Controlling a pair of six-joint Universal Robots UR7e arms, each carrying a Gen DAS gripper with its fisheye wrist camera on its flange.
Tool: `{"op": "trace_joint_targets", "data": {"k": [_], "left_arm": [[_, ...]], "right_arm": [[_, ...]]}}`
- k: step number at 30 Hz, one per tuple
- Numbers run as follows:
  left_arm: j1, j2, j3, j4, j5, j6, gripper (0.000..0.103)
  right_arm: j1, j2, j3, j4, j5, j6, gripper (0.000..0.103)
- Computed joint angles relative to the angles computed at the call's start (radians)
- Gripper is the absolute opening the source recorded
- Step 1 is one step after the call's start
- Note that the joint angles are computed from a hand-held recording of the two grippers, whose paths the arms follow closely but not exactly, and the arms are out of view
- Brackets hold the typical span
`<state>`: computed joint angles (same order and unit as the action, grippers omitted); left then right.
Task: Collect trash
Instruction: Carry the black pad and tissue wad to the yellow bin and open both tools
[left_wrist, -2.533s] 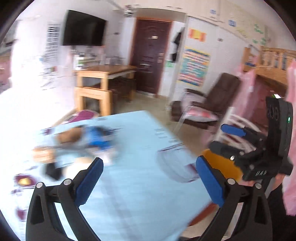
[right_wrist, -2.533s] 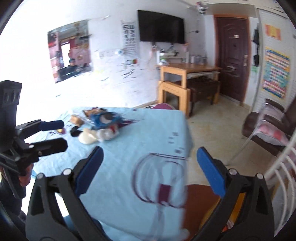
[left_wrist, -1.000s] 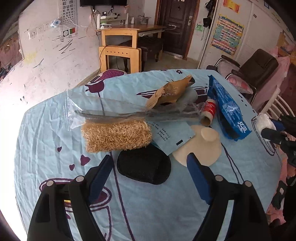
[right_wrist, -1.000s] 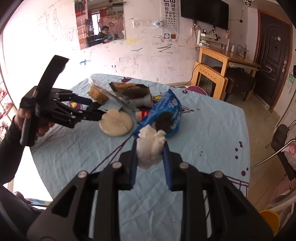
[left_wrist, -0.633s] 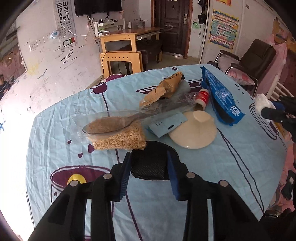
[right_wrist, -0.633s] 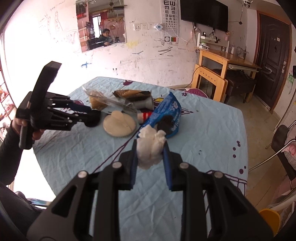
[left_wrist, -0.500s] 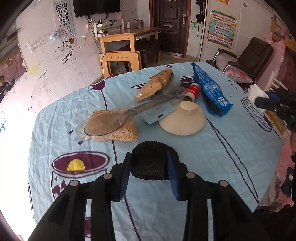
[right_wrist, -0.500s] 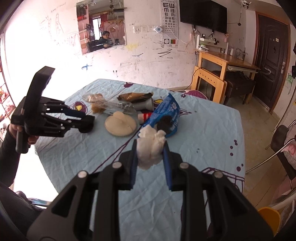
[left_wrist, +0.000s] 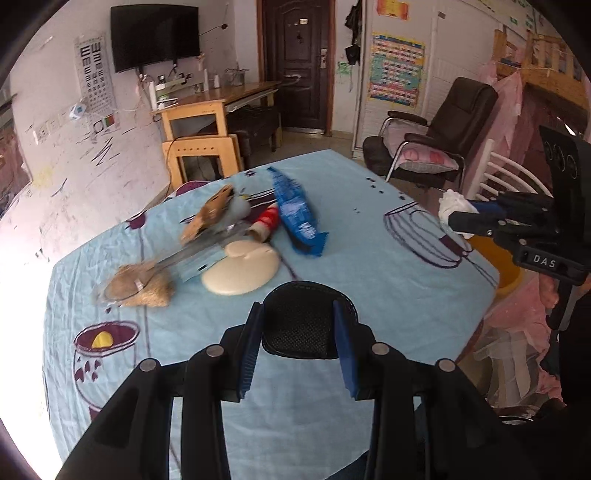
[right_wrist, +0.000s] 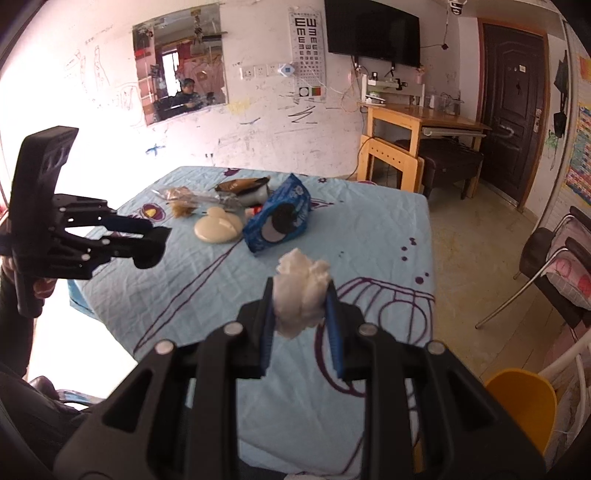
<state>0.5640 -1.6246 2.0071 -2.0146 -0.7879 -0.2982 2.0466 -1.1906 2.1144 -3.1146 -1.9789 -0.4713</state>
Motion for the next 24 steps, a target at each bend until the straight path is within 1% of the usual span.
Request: {"op": "trace_joint_targets", "data": {"k": [5,7,10,13,17,21,24], "left_arm": [[-0.025,0.138,-0.027,-0.167,-0.092,0.123,0.034],[-0.030,0.214,-0.052,-0.238,-0.139,0.175,0.034],[-0.035,0.328,-0.096,-0.326,-0.217,0.232,0.034],[-0.037,0.445,-0.151,-0.381,-0.294,0.265,0.034],[-0.037,0.582,-0.230,-0.403,-0.369,0.274,0.034],[-0.040,0.703,-0.312,-0.394,-0.431,0.252,0.034],[-0.047,0.777,-0.359,-0.378,-0.449,0.226,0.034]], "right_arm": [[-0.029,-0.118,0.091,-0.053,-0.076,0.021,0.024],[-0.048,-0.171,0.125,-0.069,-0.120,0.028,0.024],[-0.094,-0.244,0.169,-0.088,-0.185,0.040,0.024],[-0.160,-0.312,0.201,-0.088,-0.212,0.063,0.024],[-0.234,-0.353,0.219,-0.104,-0.246,0.063,0.024],[-0.306,-0.367,0.220,-0.110,-0.241,0.066,0.024],[-0.361,-0.371,0.225,-0.121,-0.238,0.068,0.024]]}}
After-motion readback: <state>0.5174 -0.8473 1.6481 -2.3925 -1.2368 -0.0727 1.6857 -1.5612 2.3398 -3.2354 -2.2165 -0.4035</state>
